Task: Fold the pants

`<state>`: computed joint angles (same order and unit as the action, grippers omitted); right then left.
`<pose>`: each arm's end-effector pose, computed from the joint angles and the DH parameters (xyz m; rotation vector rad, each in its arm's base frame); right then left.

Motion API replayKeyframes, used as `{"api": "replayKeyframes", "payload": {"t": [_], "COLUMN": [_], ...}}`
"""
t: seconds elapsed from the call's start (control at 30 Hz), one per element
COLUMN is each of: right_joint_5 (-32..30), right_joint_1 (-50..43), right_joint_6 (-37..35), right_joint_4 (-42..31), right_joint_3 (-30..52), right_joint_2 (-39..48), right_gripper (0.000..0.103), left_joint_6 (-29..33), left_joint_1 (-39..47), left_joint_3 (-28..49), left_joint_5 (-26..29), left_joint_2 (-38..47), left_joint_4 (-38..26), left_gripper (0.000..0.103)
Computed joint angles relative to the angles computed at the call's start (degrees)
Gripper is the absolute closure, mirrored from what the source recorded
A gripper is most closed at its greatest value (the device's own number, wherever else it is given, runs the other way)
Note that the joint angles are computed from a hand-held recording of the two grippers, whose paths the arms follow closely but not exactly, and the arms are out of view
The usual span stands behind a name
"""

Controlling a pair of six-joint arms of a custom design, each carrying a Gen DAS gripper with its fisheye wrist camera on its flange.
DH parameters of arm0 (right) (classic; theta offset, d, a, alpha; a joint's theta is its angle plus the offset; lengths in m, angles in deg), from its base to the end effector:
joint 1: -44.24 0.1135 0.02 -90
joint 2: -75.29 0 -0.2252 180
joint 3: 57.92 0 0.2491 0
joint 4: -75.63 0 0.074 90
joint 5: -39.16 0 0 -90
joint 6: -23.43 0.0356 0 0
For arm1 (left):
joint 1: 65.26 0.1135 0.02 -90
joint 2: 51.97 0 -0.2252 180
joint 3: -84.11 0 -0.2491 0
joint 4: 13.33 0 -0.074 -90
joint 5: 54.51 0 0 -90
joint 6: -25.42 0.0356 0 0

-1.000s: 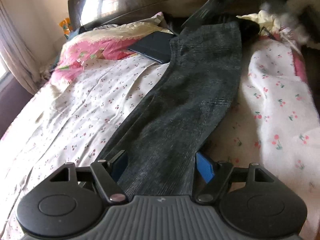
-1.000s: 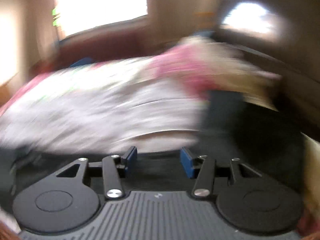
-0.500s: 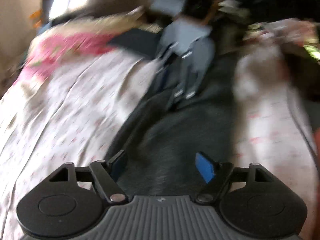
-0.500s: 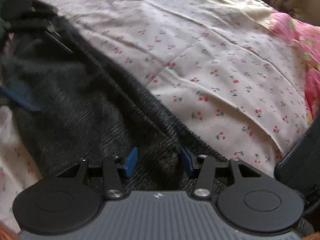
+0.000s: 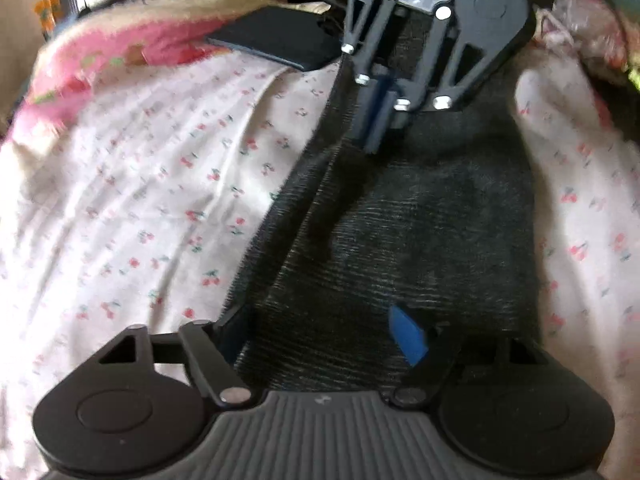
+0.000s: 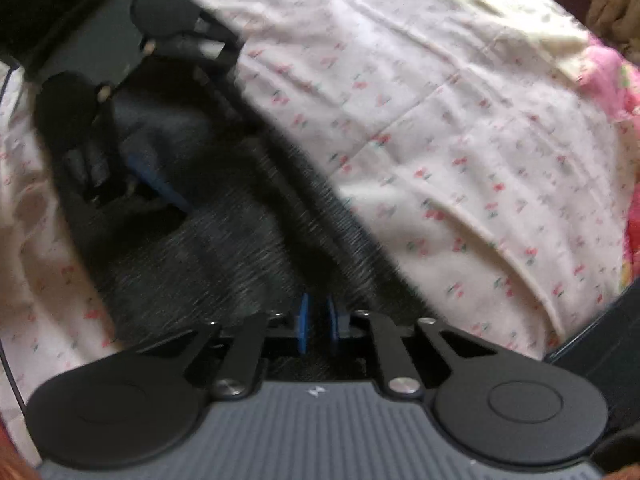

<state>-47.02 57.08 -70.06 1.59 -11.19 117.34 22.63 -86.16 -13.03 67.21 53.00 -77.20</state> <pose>0.1367 0.0287 0.1822 -0.3777 2.7511 -0.0511 0.2888 -0.1303 0.1333 2.2180 1.5747 -0.5948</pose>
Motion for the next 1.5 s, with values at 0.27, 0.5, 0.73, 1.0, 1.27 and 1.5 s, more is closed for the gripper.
{"api": "replayKeyframes", "payload": {"t": [0.27,0.5,0.73,1.0,1.27,1.5], "right_joint_5": [-4.47,-6.55,-5.8,-2.88,2.56,5.62], "right_joint_1": [-4.16,-0.68,2.22,6.77,6.33,3.9], "right_joint_6": [-7.54,-10.4,-12.32,-2.95,-0.58,4.26], "right_joint_4": [11.55,10.1,16.02,12.15,14.79,21.32], "right_joint_3": [0.44,3.47,5.3,8.03,10.1,2.77], "right_joint_2": [11.08,13.06,23.82,21.01,21.46,19.74], "right_gripper": [0.069,0.068,0.065,0.1,0.1,0.069], "left_joint_6": [3.9,8.57,9.7,4.44,-1.7,-1.95], "left_joint_1": [0.68,1.48,2.22,-0.22,0.09,-1.01], "left_joint_3": [8.05,9.97,9.08,-4.21,-3.1,-8.87], "left_joint_5": [-1.56,-1.28,-0.58,0.68,1.52,-1.55], "left_joint_2": [4.26,4.67,3.55,-3.53,-4.46,-6.13], "left_joint_4": [-10.26,-15.64,-15.76,4.05,7.66,14.86], "left_gripper": [0.03,0.034,0.035,0.034,0.077,0.075]}}
